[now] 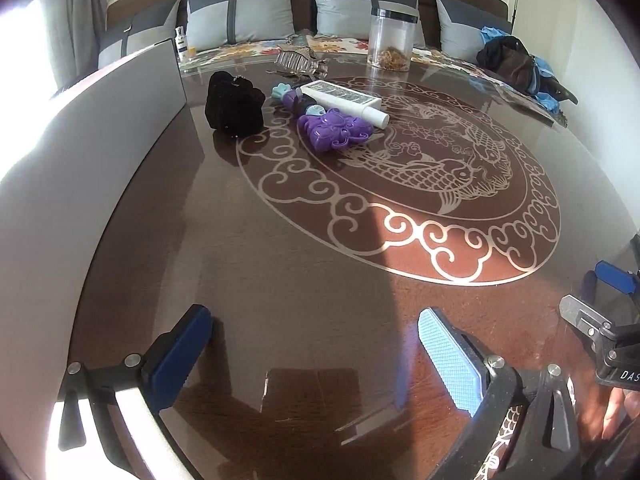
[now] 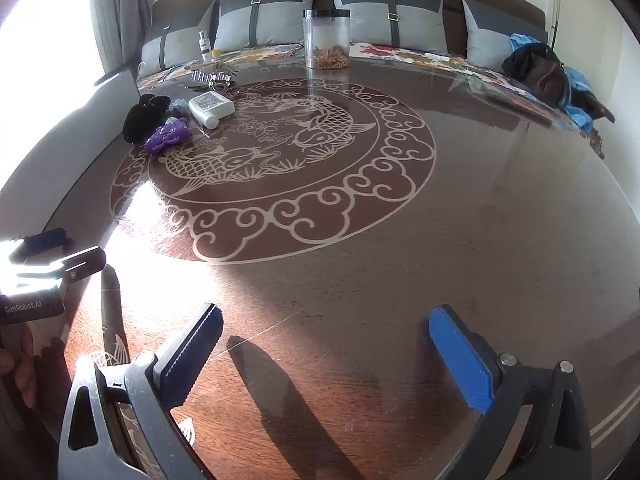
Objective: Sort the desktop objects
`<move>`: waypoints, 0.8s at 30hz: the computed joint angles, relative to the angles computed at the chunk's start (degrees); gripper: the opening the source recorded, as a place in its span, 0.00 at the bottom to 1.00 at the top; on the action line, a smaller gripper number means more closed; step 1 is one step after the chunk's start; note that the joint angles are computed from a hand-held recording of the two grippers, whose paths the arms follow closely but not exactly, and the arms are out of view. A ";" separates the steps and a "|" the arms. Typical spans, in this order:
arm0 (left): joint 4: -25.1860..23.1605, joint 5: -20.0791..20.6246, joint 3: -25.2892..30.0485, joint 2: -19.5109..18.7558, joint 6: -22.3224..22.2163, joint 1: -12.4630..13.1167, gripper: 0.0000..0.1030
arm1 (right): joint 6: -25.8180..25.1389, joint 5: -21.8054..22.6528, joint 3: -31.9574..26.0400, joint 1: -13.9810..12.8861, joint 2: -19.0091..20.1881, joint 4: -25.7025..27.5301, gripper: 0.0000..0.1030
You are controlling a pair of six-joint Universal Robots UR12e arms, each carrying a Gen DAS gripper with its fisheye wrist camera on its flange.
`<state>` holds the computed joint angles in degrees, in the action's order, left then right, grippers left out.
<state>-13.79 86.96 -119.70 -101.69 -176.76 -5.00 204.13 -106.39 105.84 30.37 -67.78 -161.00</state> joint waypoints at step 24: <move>0.14 0.02 0.02 -0.10 -0.14 0.03 1.00 | -0.45 -0.59 -0.38 0.18 0.14 0.96 1.00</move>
<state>-13.65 86.98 -119.68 -101.80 -176.90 -4.97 203.68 -106.99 105.46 30.56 -67.64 -160.04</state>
